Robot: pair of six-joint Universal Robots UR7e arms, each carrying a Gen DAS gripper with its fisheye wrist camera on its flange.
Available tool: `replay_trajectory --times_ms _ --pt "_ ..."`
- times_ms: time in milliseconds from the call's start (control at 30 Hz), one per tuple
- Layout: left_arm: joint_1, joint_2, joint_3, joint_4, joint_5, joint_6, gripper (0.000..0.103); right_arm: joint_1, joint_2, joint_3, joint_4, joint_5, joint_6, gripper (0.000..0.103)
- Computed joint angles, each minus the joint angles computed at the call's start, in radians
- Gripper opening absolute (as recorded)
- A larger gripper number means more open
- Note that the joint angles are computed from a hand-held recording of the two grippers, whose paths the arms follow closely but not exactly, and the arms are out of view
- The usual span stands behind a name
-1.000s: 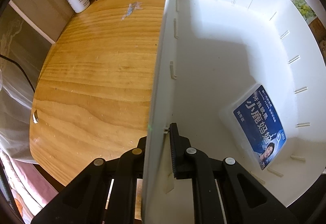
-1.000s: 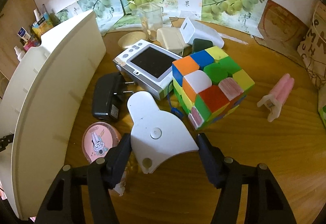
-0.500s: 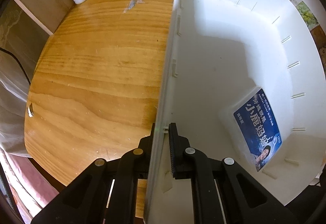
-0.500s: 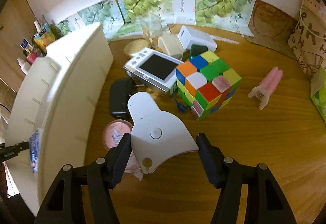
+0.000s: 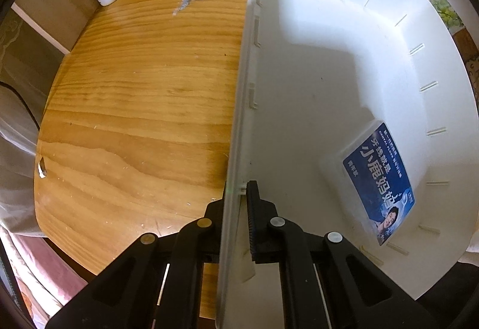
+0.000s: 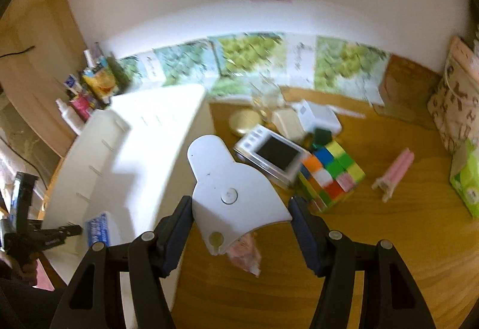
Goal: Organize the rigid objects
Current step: 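Carry the white stapler into the tray and release it with the right tool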
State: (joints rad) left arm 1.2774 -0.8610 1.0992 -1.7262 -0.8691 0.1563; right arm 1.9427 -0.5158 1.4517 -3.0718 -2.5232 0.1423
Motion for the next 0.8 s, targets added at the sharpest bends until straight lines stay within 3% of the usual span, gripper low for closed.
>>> replay_trajectory --times_ms 267,600,800 --pt "0.0 0.007 -0.01 0.018 -0.004 -0.002 0.007 0.033 0.057 -0.108 0.061 0.084 -0.146 0.065" --pt "-0.002 0.01 -0.02 0.037 -0.008 -0.014 0.007 0.049 0.117 -0.213 0.24 0.207 -0.218 0.065" --pt "0.001 0.015 -0.027 0.041 -0.015 -0.019 0.006 0.047 0.138 -0.245 0.321 0.255 -0.21 0.065"
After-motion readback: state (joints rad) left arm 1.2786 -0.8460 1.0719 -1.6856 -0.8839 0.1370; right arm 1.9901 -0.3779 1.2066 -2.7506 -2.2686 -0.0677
